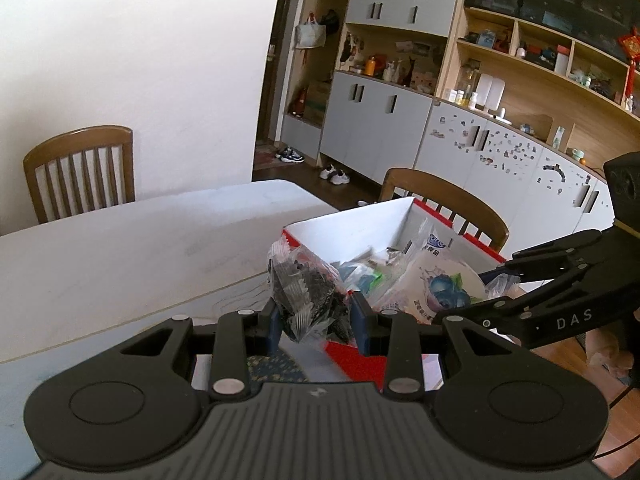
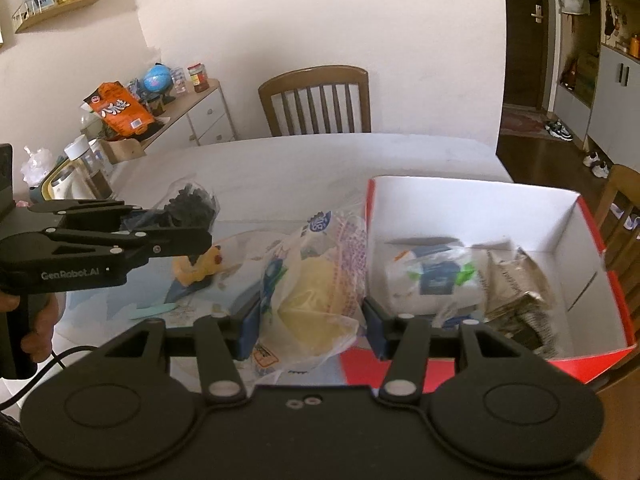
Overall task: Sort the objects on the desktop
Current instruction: 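Lift both held packets and carry them toward the red shoebox, then lower the seaweed packet and bread bag into the box opening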
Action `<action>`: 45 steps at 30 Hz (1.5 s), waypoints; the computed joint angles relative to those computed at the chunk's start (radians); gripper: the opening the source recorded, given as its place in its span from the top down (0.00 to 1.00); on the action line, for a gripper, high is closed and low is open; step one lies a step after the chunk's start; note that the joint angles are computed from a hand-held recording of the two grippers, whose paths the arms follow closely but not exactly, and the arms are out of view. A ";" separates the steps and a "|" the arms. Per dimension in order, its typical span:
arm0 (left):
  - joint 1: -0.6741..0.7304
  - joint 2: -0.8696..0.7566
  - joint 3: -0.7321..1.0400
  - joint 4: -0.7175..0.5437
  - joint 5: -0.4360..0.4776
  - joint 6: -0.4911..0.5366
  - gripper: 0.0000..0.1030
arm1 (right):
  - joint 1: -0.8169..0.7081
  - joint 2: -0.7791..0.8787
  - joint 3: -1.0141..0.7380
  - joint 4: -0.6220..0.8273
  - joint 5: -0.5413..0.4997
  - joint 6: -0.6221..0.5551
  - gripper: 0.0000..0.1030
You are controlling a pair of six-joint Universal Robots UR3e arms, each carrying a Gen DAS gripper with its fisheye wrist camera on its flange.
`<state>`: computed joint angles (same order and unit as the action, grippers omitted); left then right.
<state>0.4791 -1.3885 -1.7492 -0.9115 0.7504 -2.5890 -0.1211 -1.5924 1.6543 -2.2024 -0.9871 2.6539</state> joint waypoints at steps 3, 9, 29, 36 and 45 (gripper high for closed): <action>-0.051 -0.027 0.008 0.062 0.027 -0.054 0.68 | -0.043 -0.001 -0.010 0.028 0.021 -0.039 0.49; -0.158 -0.098 0.045 0.165 0.085 -0.145 0.68 | -0.127 0.002 -0.027 0.068 0.048 -0.109 0.49; -0.410 -0.390 0.323 0.147 0.213 -0.238 0.68 | -0.253 0.184 -0.205 0.116 0.010 -0.199 0.49; -0.449 -0.528 0.521 -0.007 0.228 -0.219 0.68 | -0.228 0.296 -0.341 0.164 -0.034 -0.208 0.49; -0.501 -0.734 0.816 -0.223 0.257 -0.215 0.68 | -0.193 0.429 -0.480 0.185 -0.090 -0.194 0.49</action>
<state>-0.0222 -2.1224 -0.9336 -1.1343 1.0077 -2.8038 -0.3138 -1.1638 1.1743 -2.0172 -1.0769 2.4596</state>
